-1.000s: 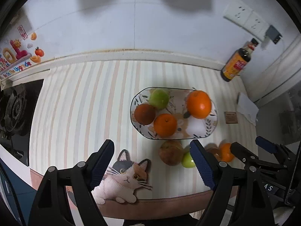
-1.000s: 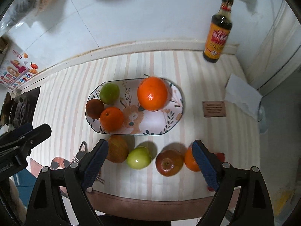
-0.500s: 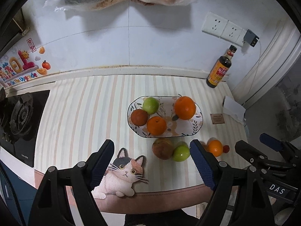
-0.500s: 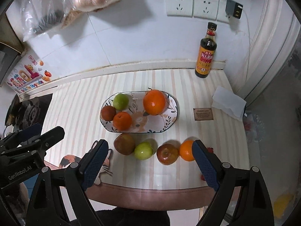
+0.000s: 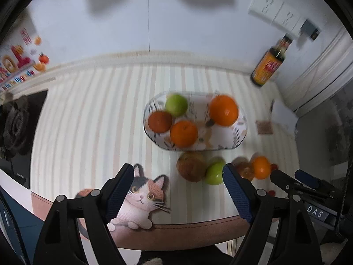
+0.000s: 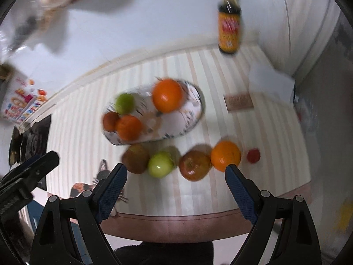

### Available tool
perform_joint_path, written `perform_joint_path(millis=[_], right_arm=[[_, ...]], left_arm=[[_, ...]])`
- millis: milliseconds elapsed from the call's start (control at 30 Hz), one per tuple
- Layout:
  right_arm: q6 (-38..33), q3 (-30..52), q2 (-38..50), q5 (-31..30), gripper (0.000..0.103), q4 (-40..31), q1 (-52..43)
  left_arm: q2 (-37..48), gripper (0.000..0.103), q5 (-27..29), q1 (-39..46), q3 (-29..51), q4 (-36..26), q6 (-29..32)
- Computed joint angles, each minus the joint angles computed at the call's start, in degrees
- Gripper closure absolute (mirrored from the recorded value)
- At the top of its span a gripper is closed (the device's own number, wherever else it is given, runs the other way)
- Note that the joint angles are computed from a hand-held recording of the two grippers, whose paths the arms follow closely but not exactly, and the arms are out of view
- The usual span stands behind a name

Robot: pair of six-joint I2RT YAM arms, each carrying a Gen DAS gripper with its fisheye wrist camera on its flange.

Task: Organize fruits
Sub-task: 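Grasp a red apple with the left tool while the right tool grasps a dark red apple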

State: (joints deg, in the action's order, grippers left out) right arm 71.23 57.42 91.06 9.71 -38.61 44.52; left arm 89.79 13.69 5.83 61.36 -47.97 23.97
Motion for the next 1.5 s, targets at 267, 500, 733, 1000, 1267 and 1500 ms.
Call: perform_joint_path(millis=[267,500,733,1000,1267,1500], right_arm=[[2.3,-14.7,7.1,-13.3,0.010,23.3,-8.4],[4.9,-18.4,14.5,-18.1,0.010,34.9,-11.5],[5.4,-16.3,19.7,-19.1,0.011,36.6,-12.1],[5.5,-10.9,24.6,-17.3,0.032,34.7,-10.3],[3.9,-9.5,25.7,-17.5,0.035,35.2,-7.2],[3.9,-10.5,26.0,-19.3,0.034,36.7,-4.9]], left_arm=[[18.3,0.010,-0.1,-4.0,4.2,-1.9,-3.7],[33.3,0.010,1.9,-5.2,11.2,-3.1,-11.9],[38.6,0.021,3.6,-6.6,12.7,1.1,-14.8],[33.5,0.041,-0.6,-8.3,6.0,7.6,-11.4],[28.7,0.041,-5.8,-3.6,-1.0,7.7,-2.4],[28.1,0.040,-5.0,-2.2,-2.2,9.1,-2.6]])
